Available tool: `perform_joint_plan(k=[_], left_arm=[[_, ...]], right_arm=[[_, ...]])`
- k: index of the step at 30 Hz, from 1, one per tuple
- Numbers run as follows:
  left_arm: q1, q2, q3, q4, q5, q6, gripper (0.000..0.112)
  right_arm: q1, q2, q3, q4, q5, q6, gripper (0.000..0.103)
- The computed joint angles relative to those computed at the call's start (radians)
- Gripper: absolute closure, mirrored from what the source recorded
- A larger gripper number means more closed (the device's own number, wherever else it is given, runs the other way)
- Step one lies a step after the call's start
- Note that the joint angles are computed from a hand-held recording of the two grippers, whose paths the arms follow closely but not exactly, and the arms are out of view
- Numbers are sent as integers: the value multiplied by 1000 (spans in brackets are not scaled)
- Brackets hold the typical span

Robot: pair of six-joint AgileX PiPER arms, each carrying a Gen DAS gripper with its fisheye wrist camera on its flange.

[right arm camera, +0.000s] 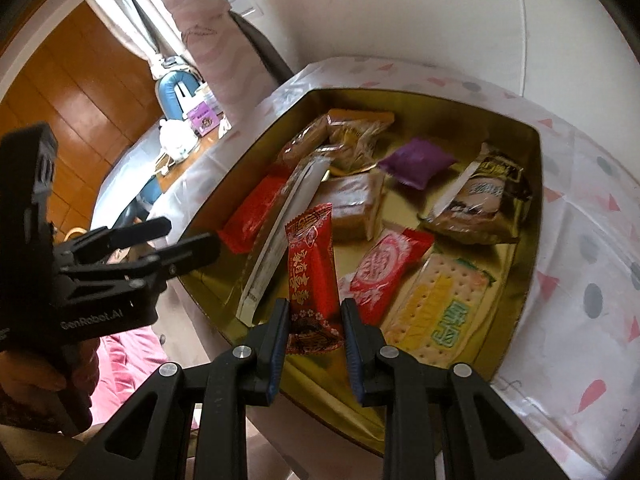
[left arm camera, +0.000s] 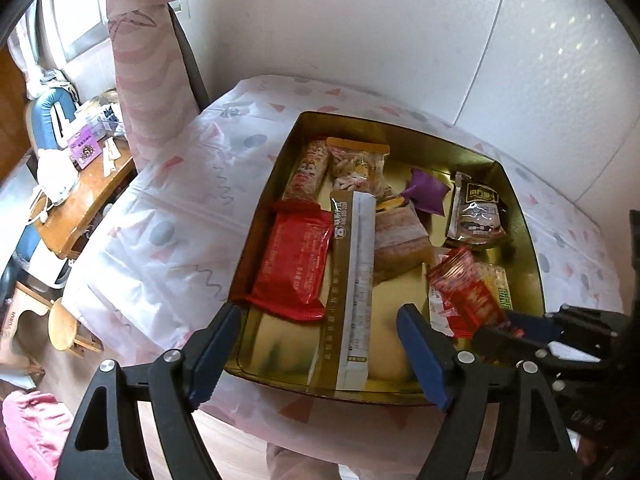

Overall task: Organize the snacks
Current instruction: 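Lower the stick packet into the tray and open the left tool, then lower the small red candy into the tray and open the right tool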

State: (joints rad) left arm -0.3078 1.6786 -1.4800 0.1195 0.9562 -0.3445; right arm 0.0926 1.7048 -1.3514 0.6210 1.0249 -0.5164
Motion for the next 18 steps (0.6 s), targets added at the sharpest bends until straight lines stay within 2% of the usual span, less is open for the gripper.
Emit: perform_joint_plan(k=[10, 12, 15, 18], left_arm=[[-42, -42, 29, 92, 40, -121, 31], [-58, -60, 44, 120, 49, -168, 28], [-64, -99, 84, 140, 31, -207, 26], [-39, -127, 116, 112, 13, -155, 26]], right_arm=[[46, 27, 3, -13, -21, 6, 77], [47, 31, 4, -9, -23, 13, 77], [50, 19, 22, 0, -43, 24, 77], [71, -3, 46, -23, -81, 75, 77]])
